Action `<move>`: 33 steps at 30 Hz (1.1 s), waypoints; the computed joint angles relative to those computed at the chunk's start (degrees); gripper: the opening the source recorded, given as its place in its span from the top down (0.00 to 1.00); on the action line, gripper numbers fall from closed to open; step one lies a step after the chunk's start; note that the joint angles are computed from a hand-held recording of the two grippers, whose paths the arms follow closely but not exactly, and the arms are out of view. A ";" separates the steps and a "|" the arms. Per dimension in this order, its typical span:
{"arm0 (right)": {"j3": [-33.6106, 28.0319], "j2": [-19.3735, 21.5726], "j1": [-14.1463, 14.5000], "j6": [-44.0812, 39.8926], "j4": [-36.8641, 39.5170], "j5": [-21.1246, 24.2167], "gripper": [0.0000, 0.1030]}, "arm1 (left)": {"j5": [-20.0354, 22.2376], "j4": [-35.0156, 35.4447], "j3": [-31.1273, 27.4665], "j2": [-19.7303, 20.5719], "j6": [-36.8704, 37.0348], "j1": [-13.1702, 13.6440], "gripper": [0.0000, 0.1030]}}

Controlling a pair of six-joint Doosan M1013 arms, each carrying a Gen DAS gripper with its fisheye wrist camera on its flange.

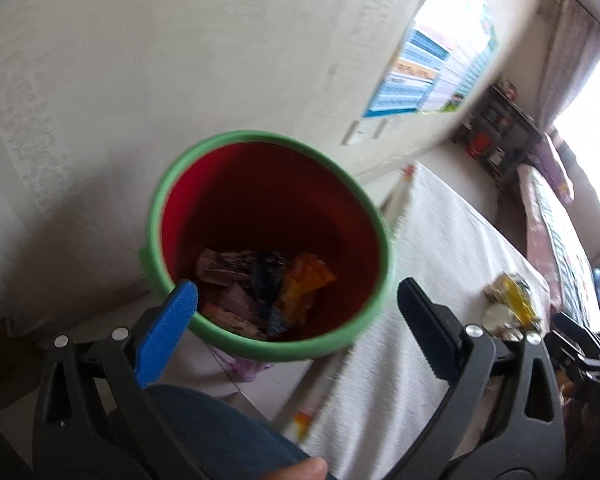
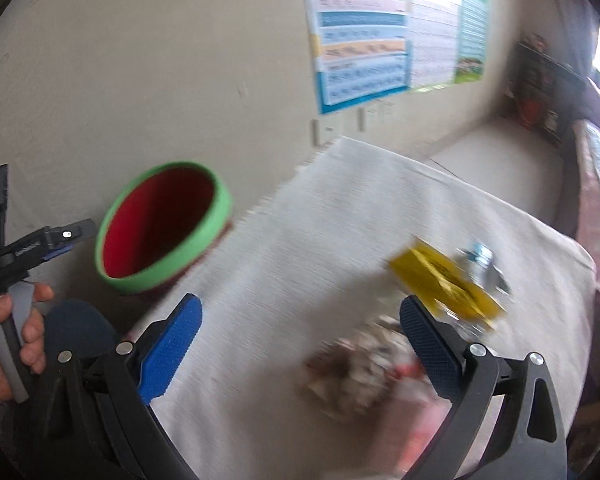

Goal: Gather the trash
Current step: 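Move both tools back over the remaining trash on the table, then grasp the crumpled paper with the left tool while the right tool grasps the gold packet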

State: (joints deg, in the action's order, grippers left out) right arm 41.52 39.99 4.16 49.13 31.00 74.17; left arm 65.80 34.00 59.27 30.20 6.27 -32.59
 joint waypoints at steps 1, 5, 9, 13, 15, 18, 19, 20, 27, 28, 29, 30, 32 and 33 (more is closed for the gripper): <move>0.13 -0.03 -0.41 0.49 -0.41 -0.26 0.07 | -0.67 -0.45 -0.70 0.42 1.14 -0.14 0.05; 0.40 0.00 -2.30 2.49 -1.64 -0.93 0.07 | -3.42 -2.83 -4.20 2.62 6.68 -0.76 0.05; 0.06 0.24 -3.79 4.37 -1.83 -1.00 0.07 | -8.19 -6.35 -7.45 4.98 11.11 -1.31 0.05; -0.28 0.50 -4.64 5.08 -1.58 -1.06 0.07 | -13.23 -16.03 -11.65 8.19 18.95 -1.02 0.05; -0.52 0.72 -5.13 5.82 -1.32 -0.86 0.07 | -12.85 -19.51 -14.60 10.16 23.33 -1.14 0.05; -0.64 1.02 -5.67 6.88 -1.29 -1.02 0.07 | -10.33 -23.56 -20.16 13.52 28.47 -1.23 0.05; -0.91 1.27 -5.83 7.46 -1.17 -0.71 0.07 | -10.05 -24.63 -21.41 14.34 29.40 -1.21 0.05; -1.19 1.56 -6.07 8.31 -1.07 -0.42 0.07 | -9.36 -25.17 -22.65 15.09 29.87 -1.18 0.05; -2.31 2.84 -7.07 11.02 0.77 1.36 0.07 | -7.97 -27.46 -25.90 17.65 31.67 -1.13 0.05; -2.43 2.97 -7.13 11.17 1.05 1.61 0.07 | -7.87 -27.95 -26.27 17.98 32.29 -1.12 0.05; -2.66 3.20 -7.19 11.29 1.56 2.02 0.07 | -7.86 -28.41 -26.55 18.25 32.99 -1.10 0.05; -2.97 3.49 -7.25 11.45 2.17 2.53 0.07 | -7.67 -28.90 -26.96 18.57 33.76 -1.06 0.05; -3.92 4.24 -7.22 12.13 2.98 3.77 0.08 | -6.94 -29.36 -27.93 19.26 34.96 -1.02 0.05; -4.68 4.80 -7.20 12.75 3.49 4.64 0.10 | -6.81 -29.62 -28.17 19.45 35.42 -0.97 0.05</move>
